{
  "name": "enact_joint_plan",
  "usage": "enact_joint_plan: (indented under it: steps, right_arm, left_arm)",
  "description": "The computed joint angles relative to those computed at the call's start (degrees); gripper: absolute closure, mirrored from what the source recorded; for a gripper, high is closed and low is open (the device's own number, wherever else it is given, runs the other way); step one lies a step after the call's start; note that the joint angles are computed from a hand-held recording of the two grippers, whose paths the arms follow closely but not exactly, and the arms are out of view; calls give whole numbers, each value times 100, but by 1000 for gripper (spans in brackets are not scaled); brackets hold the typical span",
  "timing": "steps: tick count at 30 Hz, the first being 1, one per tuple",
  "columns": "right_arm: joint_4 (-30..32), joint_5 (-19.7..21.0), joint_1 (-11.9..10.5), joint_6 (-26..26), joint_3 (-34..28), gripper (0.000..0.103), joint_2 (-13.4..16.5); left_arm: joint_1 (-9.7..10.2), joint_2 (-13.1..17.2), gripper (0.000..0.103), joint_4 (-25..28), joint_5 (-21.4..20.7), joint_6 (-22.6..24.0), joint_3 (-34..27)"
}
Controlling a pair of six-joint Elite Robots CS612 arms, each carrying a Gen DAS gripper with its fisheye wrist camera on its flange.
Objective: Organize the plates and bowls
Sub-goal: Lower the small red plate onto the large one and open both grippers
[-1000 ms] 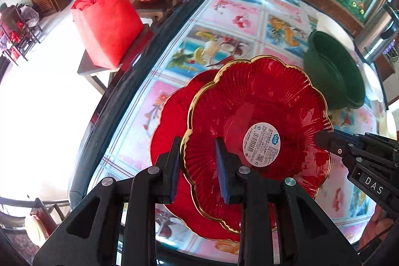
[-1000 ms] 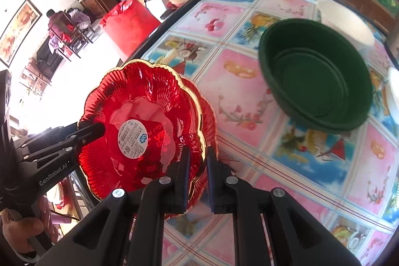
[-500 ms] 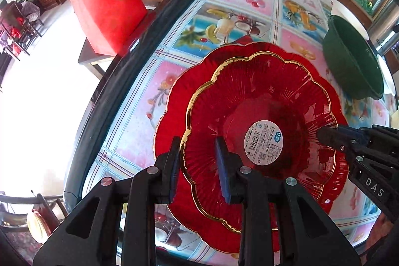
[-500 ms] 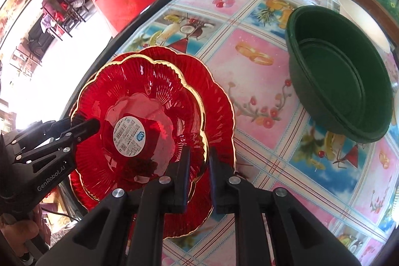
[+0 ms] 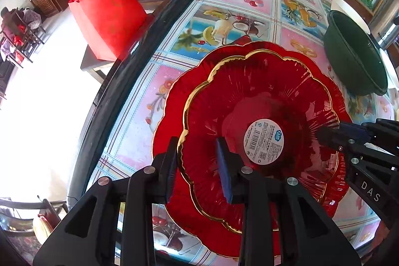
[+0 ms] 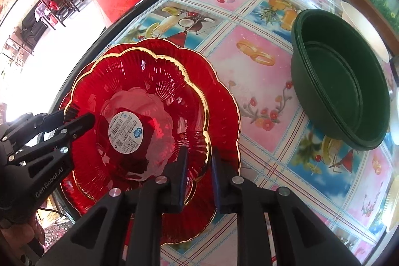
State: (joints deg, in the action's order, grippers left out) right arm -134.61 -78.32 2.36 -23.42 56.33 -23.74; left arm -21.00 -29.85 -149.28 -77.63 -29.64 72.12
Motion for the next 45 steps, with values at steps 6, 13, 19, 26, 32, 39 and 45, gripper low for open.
enact_joint_plan:
  steps: [6, 13, 19, 26, 32, 39, 45]
  right_arm:
    - [-40, -114, 20, -45, 31, 85, -16]
    - [-102, -149, 20, -18, 52, 85, -21]
    - [-158, -120, 8, 45, 75, 85, -24]
    - [-366, -57, -8, 117, 173, 85, -72]
    - [-493, 162, -24, 87, 286, 83, -144]
    - [-445, 241, -18, 84, 257, 79, -124]
    - [-505, 440, -68, 140, 326, 79, -156]
  left_arm:
    - [-14, 9, 74, 3, 67, 68, -14]
    - [-52, 22, 74, -42, 265, 171, -21]
    - [-48, 39, 74, -26, 240, 166, -51]
    - [-49, 20, 74, -91, 292, 119, -30]
    - [-76, -5, 74, -265, 336, 167, 28]
    - [-67, 24, 74, -158, 227, 131, -44]
    - [-87, 27, 74, -177, 252, 90, -67]
